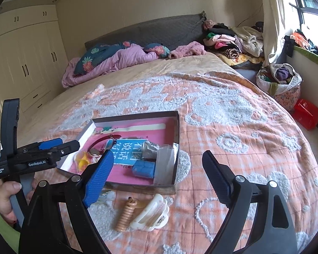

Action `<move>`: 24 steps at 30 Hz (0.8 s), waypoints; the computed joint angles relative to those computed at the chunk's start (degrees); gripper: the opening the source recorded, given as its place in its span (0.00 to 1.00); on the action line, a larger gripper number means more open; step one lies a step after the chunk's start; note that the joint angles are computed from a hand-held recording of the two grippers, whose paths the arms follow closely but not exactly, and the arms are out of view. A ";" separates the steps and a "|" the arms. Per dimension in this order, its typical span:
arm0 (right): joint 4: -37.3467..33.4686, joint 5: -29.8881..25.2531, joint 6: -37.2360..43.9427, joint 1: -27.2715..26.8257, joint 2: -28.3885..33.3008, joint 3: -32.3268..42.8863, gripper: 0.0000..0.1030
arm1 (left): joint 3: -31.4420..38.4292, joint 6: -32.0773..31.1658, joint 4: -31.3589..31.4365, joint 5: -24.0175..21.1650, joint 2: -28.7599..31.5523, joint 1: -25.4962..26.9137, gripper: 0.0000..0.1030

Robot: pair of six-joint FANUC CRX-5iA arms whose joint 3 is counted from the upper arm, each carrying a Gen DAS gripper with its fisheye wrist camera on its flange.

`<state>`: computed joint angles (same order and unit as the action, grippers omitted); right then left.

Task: Organize jewelry
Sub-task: 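Move both tools back toward the remaining items beside the box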

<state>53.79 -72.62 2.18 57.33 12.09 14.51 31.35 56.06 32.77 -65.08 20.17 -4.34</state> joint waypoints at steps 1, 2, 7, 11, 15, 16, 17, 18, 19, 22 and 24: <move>0.35 -0.42 0.06 0.29 0.12 0.33 0.82 | -0.47 -0.24 0.18 0.39 -0.46 0.12 0.81; 0.62 -0.65 0.10 0.49 0.16 0.53 0.82 | -1.05 -0.54 0.51 0.79 -0.96 0.29 0.81; 1.93 -1.53 0.14 1.53 0.46 1.49 0.83 | -3.75 -2.00 2.88 2.07 -3.33 1.51 0.90; 2.94 -2.05 0.34 2.36 0.62 2.19 0.83 | -5.11 -2.69 4.35 2.38 -4.61 2.36 0.90; 4.02 -2.39 0.57 3.19 0.78 2.75 0.84 | -6.30 -3.51 5.53 2.70 -5.66 2.98 0.90; 4.19 -2.42 0.61 3.34 0.79 2.86 0.84 | -6.78 -4.04 6.07 2.72 -5.97 3.25 0.90; 4.44 -2.42 0.68 3.54 0.80 2.97 0.84 | -7.05 -4.39 6.48 2.72 -6.15 3.43 0.90; 4.62 -2.56 0.94 3.76 0.90 3.27 0.84 | -7.80 -4.89 7.17 2.89 -6.64 3.70 0.90; 4.69 -2.68 1.12 3.88 0.95 3.44 0.84 | -8.40 -5.22 7.71 2.91 -7.06 3.95 0.90; 5.06 -2.89 1.39 4.37 1.00 3.77 0.84 | -9.78 -5.87 8.73 3.21 -8.10 4.49 0.90; 5.21 -2.99 1.53 4.60 1.07 3.98 0.84 | -10.44 -6.31 9.14 3.31 -8.62 4.78 0.90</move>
